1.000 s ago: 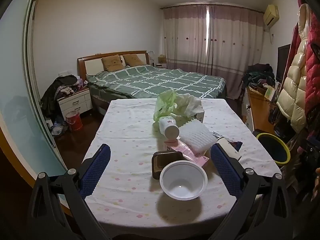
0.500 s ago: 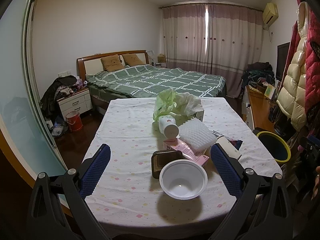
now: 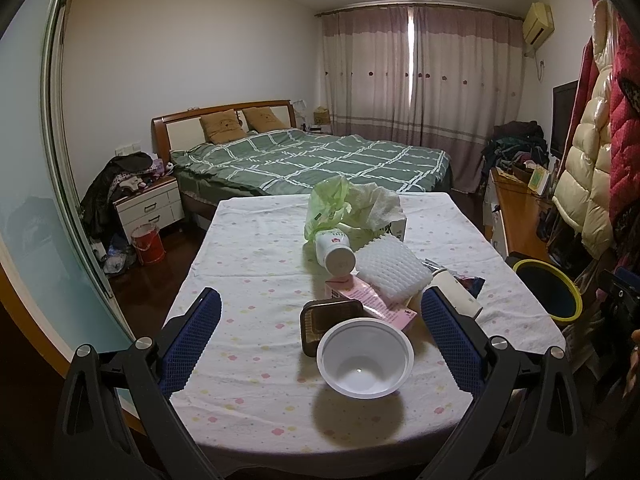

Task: Collect trash

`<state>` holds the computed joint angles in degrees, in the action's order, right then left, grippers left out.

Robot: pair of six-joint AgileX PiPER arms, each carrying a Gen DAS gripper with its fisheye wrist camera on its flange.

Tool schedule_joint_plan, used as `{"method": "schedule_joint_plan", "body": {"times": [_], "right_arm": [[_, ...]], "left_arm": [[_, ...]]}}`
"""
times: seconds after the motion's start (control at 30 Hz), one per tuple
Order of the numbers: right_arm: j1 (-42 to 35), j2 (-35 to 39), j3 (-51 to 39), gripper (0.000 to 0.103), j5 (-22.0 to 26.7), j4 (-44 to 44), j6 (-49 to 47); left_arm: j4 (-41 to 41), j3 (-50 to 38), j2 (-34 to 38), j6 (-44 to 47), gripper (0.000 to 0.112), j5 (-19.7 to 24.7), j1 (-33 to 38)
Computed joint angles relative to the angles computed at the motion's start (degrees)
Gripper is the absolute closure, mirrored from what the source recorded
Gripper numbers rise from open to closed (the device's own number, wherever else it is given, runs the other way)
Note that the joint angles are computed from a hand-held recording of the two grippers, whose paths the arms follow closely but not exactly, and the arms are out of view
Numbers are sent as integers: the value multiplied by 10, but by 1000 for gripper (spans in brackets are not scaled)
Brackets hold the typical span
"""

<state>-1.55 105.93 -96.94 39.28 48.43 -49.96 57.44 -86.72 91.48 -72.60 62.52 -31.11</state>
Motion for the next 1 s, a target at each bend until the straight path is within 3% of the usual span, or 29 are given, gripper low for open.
{"method": "schedule_joint_plan", "body": {"times": [1.0], "right_arm": [[-1,12,-13,6,7,-15,14]], "left_arm": [[-5,-6,7,10,14,-4,1]]}}
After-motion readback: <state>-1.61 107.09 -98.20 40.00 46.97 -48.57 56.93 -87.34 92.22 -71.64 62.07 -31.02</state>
